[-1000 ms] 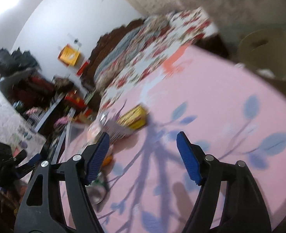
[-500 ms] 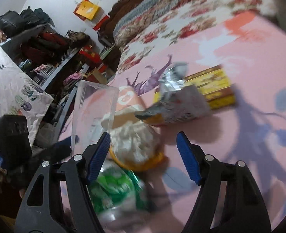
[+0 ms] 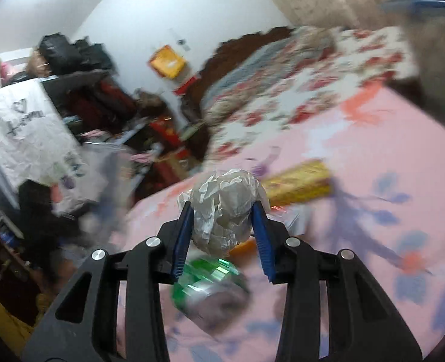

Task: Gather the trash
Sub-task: 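Grasp the water bottle with the left gripper while the right grasps a crumpled tissue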

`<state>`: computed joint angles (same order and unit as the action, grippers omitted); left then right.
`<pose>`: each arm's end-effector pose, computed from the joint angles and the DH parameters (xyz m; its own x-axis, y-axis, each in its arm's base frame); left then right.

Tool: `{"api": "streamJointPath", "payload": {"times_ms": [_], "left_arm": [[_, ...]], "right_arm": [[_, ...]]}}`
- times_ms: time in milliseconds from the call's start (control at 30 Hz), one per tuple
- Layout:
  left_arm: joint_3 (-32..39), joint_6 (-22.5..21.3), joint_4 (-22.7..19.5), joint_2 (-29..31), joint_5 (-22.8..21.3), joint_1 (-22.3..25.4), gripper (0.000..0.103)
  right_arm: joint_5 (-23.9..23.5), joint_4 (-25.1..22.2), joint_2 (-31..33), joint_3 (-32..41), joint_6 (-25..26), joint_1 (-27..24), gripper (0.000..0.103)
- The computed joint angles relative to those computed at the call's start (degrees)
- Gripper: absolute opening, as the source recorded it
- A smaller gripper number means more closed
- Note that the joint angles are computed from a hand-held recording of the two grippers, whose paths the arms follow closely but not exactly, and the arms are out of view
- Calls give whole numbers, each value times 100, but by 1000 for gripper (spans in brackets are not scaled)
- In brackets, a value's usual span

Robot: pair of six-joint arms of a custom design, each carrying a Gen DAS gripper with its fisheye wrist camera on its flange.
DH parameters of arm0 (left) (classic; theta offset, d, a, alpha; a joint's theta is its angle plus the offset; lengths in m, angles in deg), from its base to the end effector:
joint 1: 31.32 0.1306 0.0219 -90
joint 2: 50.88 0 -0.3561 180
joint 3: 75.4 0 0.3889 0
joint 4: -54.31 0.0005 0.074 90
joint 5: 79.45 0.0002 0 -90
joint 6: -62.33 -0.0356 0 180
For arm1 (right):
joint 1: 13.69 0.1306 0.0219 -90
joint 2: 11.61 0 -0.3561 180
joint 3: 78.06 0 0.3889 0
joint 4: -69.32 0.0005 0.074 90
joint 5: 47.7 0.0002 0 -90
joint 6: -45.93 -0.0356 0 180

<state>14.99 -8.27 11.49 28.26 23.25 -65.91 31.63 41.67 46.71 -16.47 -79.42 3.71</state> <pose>0.3482 -0.2503 0.4991 -0.6417 0.0489 -0.7654 0.5247 0.7559 -0.3916 0.3058 0.1022 0.4107 -0.5844 0.4127 -0.6987 -0.1430 0.7951 0.5893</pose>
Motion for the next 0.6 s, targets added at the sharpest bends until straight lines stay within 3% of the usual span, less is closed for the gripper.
{"api": "streamJointPath", "payload": {"times_ms": [200, 333, 533, 600], "left_arm": [[292, 41, -205, 198, 517, -377, 61], [872, -21, -463, 970, 920, -936, 61], [2361, -140, -1438, 2657, 709, -1642, 61], [2885, -275, -1727, 3156, 403, -1811, 61]], "right_arm": [[348, -867, -996, -698, -444, -525, 42], [650, -1221, -1494, -896, -371, -864, 42], [976, -1684, -1884, -1031, -90, -1348, 42], [1134, -1816, -1886, -1004, 95, -1438, 42]]}}
